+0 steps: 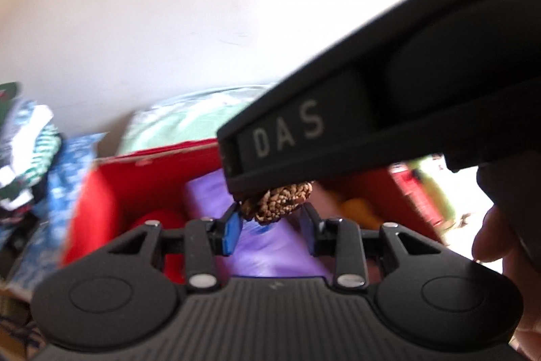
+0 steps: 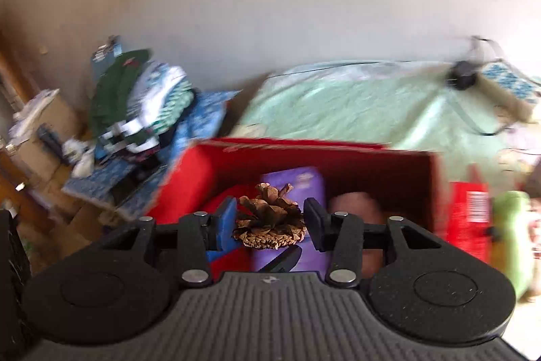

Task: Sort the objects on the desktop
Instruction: 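Carry the pinecone with the right gripper over the open red box, then lower the pinecone into the red box and open the right gripper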

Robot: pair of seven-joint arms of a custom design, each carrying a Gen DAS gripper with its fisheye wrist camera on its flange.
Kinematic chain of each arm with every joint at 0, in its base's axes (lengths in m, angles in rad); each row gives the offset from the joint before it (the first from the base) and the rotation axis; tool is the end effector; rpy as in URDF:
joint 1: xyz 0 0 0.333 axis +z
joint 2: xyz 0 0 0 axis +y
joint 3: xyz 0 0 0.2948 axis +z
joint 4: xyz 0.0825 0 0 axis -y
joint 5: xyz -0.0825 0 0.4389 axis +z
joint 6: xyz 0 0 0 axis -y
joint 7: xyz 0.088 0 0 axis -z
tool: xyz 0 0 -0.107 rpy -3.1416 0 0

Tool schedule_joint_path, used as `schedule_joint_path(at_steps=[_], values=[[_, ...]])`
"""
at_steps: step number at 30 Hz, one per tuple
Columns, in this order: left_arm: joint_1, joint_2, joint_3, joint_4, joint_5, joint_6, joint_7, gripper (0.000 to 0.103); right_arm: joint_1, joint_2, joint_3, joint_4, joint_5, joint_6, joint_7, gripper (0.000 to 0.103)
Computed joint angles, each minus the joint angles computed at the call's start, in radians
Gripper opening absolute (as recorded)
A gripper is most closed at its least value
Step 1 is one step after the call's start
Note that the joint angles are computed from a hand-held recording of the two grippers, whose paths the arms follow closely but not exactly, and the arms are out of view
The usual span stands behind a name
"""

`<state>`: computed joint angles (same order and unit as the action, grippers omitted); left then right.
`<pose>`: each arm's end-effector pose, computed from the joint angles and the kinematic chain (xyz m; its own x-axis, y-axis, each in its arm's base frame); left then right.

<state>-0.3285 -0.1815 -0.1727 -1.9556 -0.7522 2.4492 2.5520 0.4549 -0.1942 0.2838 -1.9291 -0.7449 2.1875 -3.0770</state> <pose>0.5323 -0.2996 0.5999 -0.8751 -0.4840 -0.0031 -0.3013 0.5498 -0.7791 0.4527 0.3940 0.5960 -0.4136 -0.8585 -0.3030 -0.5278 0.4973 -0.6886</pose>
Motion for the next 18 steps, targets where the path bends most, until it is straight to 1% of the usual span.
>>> schedule_joint_path(at_steps=[2, 6, 8, 9, 10, 12, 13, 16, 18], values=[[-0.006, 0.047, -0.018, 0.043, 0.028, -0.008, -0.015, 0.037, -0.008, -0.035, -0.009, -0.042, 0.015, -0.010, 0.019, 0.047], [-0.005, 0.152, -0.058, 0.143, 0.119, -0.041, -0.082, 0.036, -0.048, -0.091, -0.026, -0.132, 0.047, 0.034, 0.068, 0.045], [-0.001, 0.188, -0.073, 0.185, 0.151, -0.076, -0.097, 0.028, -0.065, -0.104, -0.031, -0.156, 0.069, 0.044, 0.065, 0.045], [0.003, 0.198, -0.078, 0.202, 0.152, -0.104, -0.097, 0.028, -0.072, -0.106, -0.034, -0.161, 0.085, 0.045, 0.052, 0.045], [0.006, 0.208, -0.083, 0.217, 0.160, -0.130, -0.105, 0.029, -0.078, -0.107, -0.037, -0.165, 0.101, 0.046, 0.039, 0.044], [0.009, 0.220, -0.091, 0.236, 0.182, -0.157, -0.135, 0.043, -0.088, -0.112, -0.042, -0.176, 0.126, 0.058, 0.013, 0.044], [0.011, 0.225, -0.095, 0.242, 0.190, -0.166, -0.148, 0.049, -0.092, -0.115, -0.043, -0.180, 0.136, 0.067, 0.000, 0.042], [0.014, 0.231, -0.101, 0.249, 0.207, -0.172, -0.174, 0.050, -0.106, -0.117, -0.041, -0.186, 0.147, 0.087, -0.028, 0.039], [0.017, 0.235, -0.103, 0.253, 0.211, -0.181, -0.184, 0.053, -0.114, -0.116, -0.039, -0.188, 0.148, 0.101, -0.043, 0.040]])
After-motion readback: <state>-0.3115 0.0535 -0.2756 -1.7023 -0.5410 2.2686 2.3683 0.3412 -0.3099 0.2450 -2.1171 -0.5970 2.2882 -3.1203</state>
